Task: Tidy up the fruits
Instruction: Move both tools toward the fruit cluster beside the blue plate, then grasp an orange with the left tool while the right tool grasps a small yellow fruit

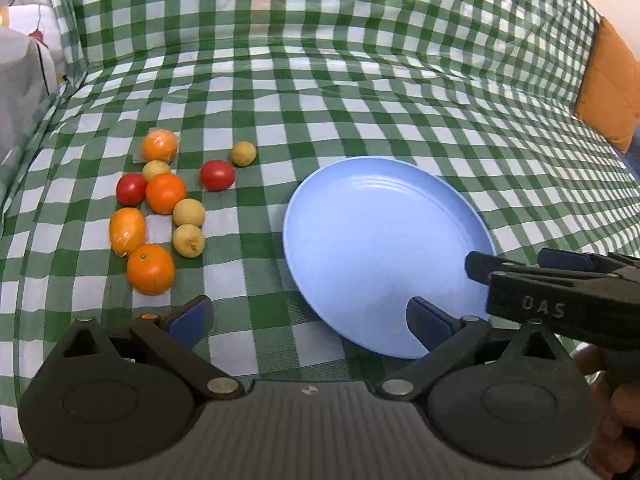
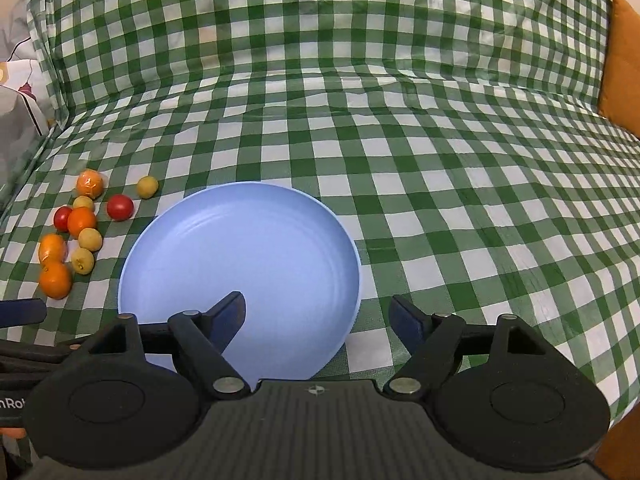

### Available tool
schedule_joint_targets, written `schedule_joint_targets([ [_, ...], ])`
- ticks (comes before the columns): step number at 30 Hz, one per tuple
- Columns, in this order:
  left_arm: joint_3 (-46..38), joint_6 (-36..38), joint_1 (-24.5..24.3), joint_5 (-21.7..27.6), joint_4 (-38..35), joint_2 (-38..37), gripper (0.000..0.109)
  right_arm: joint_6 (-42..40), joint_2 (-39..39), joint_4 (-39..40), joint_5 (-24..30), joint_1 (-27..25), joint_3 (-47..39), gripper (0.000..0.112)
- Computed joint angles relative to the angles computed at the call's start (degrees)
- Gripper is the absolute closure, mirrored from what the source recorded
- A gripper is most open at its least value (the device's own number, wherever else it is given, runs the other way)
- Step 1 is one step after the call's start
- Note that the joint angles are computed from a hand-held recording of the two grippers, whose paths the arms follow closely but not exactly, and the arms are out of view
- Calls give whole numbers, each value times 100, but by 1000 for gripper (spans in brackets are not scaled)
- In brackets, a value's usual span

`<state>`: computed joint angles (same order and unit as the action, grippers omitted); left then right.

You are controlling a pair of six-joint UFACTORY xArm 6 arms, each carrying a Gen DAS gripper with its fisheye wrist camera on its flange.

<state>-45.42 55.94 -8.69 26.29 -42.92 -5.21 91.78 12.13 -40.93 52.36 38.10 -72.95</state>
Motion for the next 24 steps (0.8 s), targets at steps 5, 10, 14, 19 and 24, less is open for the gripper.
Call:
schedule_joint_targets([
  [5, -51, 142, -3, 68, -71, 31, 6, 3, -15, -75, 116, 10, -6, 30],
  [10, -76, 351, 25, 162, -269, 17, 6, 15, -55, -214, 269, 49, 19, 30],
  [14, -75, 554, 60, 235, -456, -1, 6, 169, -92, -324, 312, 79, 60, 30],
  [19, -102, 860, 122, 353, -612, 20, 6, 396, -75, -495, 436, 158, 11, 30],
  [24, -95, 1485, 243, 360, -1145, -25, 6, 666, 12, -688, 716, 306, -198, 36],
])
